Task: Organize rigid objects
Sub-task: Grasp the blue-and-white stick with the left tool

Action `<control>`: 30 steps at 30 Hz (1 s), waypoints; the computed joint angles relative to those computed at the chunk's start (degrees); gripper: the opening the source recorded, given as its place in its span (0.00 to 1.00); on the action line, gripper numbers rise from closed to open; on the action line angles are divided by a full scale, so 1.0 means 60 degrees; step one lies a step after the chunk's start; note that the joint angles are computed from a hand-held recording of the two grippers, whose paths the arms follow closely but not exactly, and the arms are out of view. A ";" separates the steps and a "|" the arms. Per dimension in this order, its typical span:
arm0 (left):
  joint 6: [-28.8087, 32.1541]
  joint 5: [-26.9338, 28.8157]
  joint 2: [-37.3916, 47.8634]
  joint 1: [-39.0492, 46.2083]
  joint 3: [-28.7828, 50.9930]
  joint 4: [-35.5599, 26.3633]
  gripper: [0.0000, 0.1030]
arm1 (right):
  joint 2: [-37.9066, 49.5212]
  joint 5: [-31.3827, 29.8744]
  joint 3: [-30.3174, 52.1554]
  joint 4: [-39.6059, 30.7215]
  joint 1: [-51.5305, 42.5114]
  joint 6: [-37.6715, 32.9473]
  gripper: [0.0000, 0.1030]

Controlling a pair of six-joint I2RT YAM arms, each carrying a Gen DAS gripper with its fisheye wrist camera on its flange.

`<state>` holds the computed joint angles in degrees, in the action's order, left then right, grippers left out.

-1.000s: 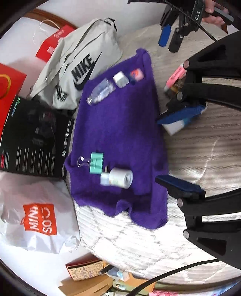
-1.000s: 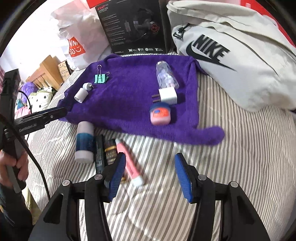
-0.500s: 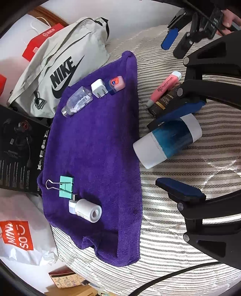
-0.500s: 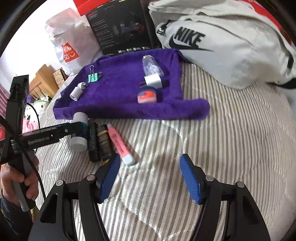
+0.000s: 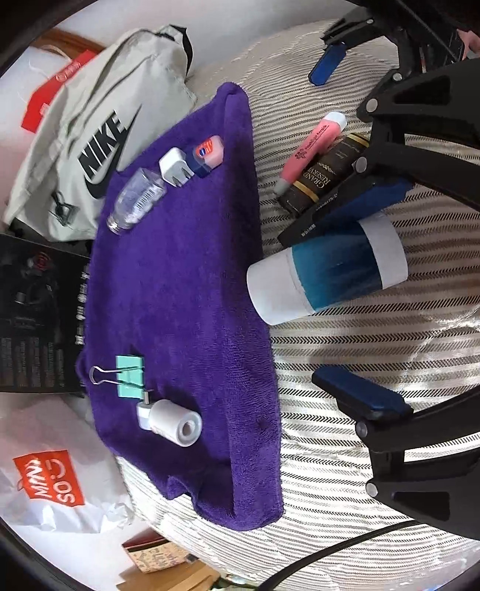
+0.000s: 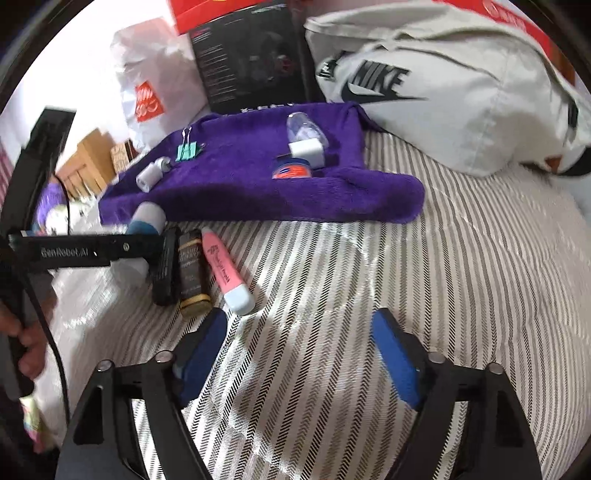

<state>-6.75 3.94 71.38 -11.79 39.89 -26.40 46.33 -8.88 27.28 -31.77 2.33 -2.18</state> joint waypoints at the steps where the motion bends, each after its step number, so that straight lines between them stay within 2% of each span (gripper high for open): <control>1: 0.0076 0.0051 -0.0173 0.0042 -0.0220 0.0215 0.75 | 0.0108 0.0626 0.0009 0.0043 0.0550 0.0111 0.84; 5: 0.0326 0.0023 -0.0730 0.0092 -0.1007 0.1114 0.80 | 0.0513 0.1696 0.0075 0.0137 0.1497 0.0231 0.93; 9: 0.0451 0.0109 -0.1076 0.0176 -0.1575 0.1877 0.82 | 0.0704 0.1547 0.0115 0.0150 0.1424 0.0101 1.00; 16: 0.0534 0.0237 -0.0837 0.0092 -0.1457 0.1893 0.93 | 0.0691 0.1641 0.0119 0.0132 0.1510 0.0136 1.00; 25: 0.0497 0.0095 -0.1013 0.0164 -0.1532 0.1772 0.92 | 0.0724 0.1658 0.0134 0.0149 0.1536 0.0151 1.00; 30: 0.0945 0.0228 -0.1524 0.0660 -0.1706 0.1290 0.89 | 0.0719 0.1649 0.0128 0.0152 0.1526 0.0144 1.00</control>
<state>-1.08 5.31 62.23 -7.83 29.65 -18.66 50.64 1.02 28.05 -30.86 11.49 -1.32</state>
